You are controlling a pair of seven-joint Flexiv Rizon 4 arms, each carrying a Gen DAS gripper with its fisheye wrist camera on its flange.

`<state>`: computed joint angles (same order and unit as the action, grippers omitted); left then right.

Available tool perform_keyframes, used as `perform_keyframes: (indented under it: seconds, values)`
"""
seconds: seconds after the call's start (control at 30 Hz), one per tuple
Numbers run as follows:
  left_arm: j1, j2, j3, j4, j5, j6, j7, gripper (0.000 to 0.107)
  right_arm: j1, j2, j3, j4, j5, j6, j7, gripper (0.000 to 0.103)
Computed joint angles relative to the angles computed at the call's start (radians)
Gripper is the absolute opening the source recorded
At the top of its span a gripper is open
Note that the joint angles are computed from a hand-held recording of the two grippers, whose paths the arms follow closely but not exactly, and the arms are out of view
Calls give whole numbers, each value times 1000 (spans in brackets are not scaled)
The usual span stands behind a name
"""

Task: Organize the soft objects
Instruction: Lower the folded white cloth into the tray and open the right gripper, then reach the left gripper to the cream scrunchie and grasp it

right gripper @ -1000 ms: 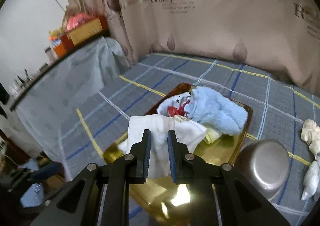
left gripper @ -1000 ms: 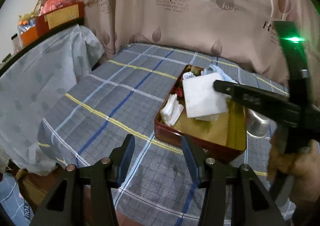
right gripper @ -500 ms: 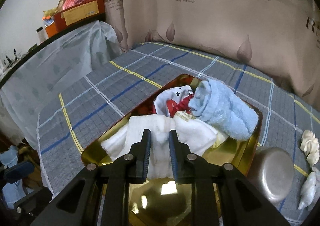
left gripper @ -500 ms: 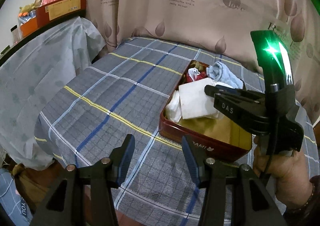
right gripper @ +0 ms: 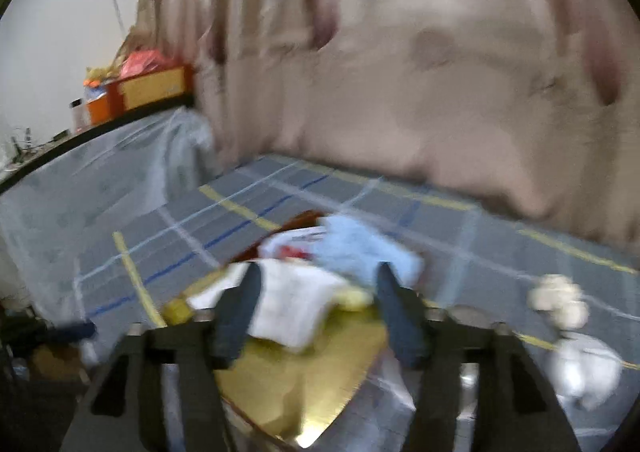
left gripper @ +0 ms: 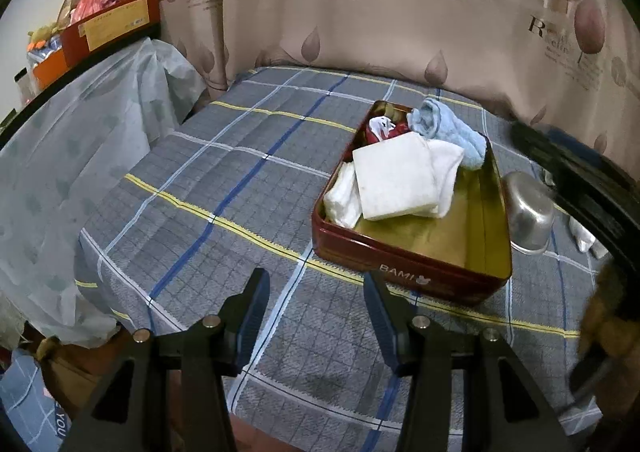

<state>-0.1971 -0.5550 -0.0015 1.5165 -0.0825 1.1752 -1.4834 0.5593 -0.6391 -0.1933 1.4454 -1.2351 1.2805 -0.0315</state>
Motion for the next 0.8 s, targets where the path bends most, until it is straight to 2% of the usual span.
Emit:
perform_keyframes:
  seconds: [0.03,0.07,0.17,0.33,0.5,0.53,0.63,0.7,0.8]
  values:
    - [-1,0,1,2,4,3,1,50,30,57,-55,75,-112,-14,116,72]
    - [-3,0,1,2,6,3,2,50,44,107,-77,137,-196,-45,199,73]
    - [-7,1,0,6,12,2,7,50,42,245,-57,328,-288,-190,306,74]
    - [-34,3,11,0,48,-13,14,50,-19,406,19,578,-169,-408,301,74]
    - [-55,14,11,2,81,-8,32,50,-102,480,69,692,-131,-525,341,78]
    - [-56,17,5,3,84,-7,44,50,-120,488,78,704,-129,-531,348,82]
    - [-63,23,-12,5,91,-4,86,50,-171,498,104,734,-111,-556,355,83]
    - [-60,25,-44,-1,77,-13,141,50,-215,501,118,740,-82,-523,363,84]
    - [-52,9,-115,-39,15,-68,245,50,-259,504,151,745,-63,-512,389,91]
